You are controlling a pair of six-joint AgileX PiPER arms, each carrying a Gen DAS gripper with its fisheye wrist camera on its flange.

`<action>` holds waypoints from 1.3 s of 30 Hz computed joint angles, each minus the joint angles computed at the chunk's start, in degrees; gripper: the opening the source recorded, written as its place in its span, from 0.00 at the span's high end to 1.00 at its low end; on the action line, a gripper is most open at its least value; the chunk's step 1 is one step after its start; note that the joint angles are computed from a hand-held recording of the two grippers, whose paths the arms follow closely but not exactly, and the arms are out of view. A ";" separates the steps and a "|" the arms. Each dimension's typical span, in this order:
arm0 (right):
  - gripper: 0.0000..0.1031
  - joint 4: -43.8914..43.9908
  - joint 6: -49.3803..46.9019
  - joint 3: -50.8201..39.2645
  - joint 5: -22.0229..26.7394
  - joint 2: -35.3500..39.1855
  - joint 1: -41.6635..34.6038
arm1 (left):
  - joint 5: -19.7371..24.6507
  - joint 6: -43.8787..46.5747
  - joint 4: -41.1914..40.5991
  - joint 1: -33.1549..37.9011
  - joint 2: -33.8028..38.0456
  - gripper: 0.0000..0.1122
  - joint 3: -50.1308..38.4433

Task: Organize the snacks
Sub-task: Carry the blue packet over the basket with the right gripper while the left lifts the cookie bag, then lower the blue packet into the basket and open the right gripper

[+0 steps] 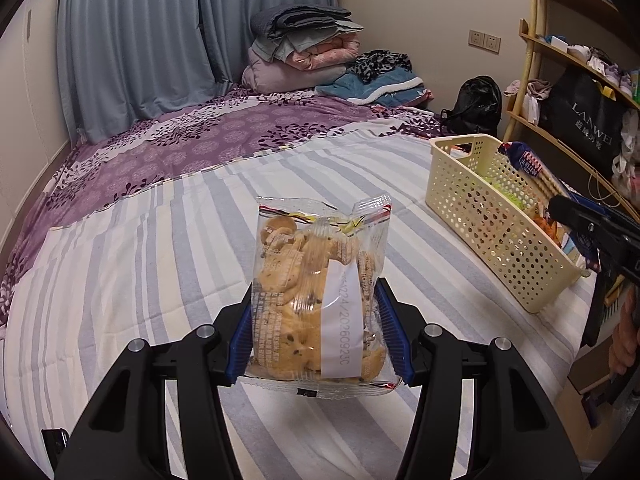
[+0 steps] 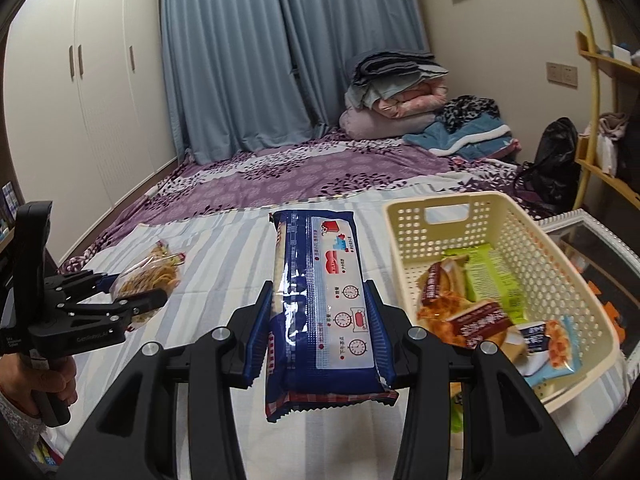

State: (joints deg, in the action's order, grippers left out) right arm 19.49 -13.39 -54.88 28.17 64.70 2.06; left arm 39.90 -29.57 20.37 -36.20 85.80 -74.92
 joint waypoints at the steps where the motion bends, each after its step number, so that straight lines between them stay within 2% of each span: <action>1: 0.58 0.50 -0.48 0.22 0.02 -0.24 -0.79 | 0.08 -0.08 0.12 -0.22 -0.06 0.49 -0.01; 12: 0.58 6.08 -6.84 1.51 1.24 -1.04 -10.63 | 0.67 -0.26 0.20 -2.51 0.37 0.49 -0.64; 23: 0.58 14.61 -16.02 1.31 2.30 3.21 -20.52 | 0.81 1.54 -1.73 -3.69 2.21 0.49 -2.34; 39: 0.57 14.06 -14.93 0.77 0.62 7.93 -21.14 | 0.86 3.42 -3.50 -3.36 3.82 0.49 -3.44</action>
State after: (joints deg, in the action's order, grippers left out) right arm 33.55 -28.32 -54.12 28.79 72.63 -19.08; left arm 40.76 -26.15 16.87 -39.55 89.62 -78.36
